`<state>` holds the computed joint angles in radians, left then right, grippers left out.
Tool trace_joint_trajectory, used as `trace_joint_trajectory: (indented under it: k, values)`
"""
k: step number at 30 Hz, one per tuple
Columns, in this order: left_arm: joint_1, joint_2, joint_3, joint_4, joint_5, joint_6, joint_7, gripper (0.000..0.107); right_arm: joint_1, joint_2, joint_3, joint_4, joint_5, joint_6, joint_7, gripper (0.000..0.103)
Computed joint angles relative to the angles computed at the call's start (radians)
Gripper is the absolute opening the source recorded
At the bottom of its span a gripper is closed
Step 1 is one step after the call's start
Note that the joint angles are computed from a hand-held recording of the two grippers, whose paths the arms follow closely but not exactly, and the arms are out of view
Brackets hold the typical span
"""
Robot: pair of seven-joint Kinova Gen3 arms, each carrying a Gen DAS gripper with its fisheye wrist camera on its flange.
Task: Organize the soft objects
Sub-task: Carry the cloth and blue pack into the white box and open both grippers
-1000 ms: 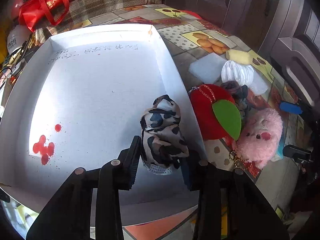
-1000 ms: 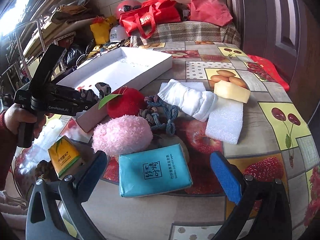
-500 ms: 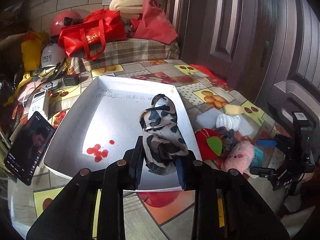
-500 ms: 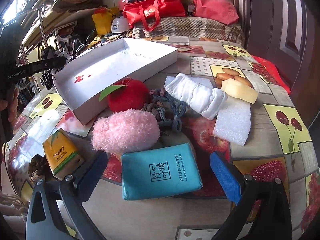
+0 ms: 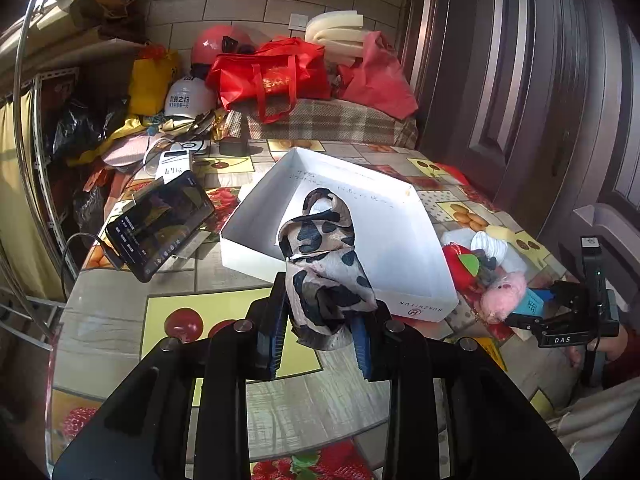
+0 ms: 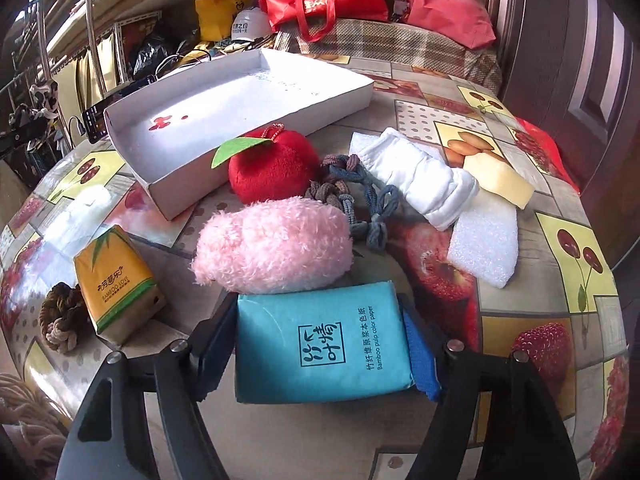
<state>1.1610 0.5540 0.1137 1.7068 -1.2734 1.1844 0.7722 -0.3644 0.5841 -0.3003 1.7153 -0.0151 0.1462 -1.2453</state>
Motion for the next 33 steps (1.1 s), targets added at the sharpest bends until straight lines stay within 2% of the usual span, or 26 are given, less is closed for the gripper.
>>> trace_joint_trajectory:
  k: [2, 5, 8, 11, 15, 21, 33]
  values:
    - [0.007, 0.007, -0.005, -0.006, -0.01, 0.018, -0.002, 0.028, 0.026, -0.021, -0.018, 0.043, -0.01, -0.068, -0.003, 0.075]
    - [0.013, 0.021, -0.013, -0.021, -0.028, 0.045, -0.009, 0.028, 0.144, -0.054, -0.132, 0.113, -0.009, -0.19, -0.011, 0.075]
    - [0.013, 0.035, -0.026, -0.028, -0.059, 0.059, 0.018, 0.028, 0.21, -0.087, -0.199, 0.166, 0.022, -0.312, -0.06, 0.075]
    - [0.021, 0.084, -0.035, -0.089, -0.05, 0.116, -0.015, 0.028, 0.193, -0.103, -0.187, 0.205, 0.026, -0.434, -0.101, 0.075]
    - [0.044, 0.13, -0.047, -0.136, -0.047, 0.137, -0.051, 0.028, 0.131, -0.084, -0.134, 0.236, 0.066, -0.567, -0.147, 0.075]
    - [0.051, 0.127, -0.066, -0.126, -0.027, 0.11, -0.031, 0.028, 0.112, -0.071, -0.116, 0.207, 0.162, -0.546, -0.235, 0.075]
    - [0.054, 0.128, -0.07, -0.13, -0.023, 0.129, -0.016, 0.028, 0.034, -0.079, -0.027, 0.196, 0.313, -0.574, -0.381, 0.075]
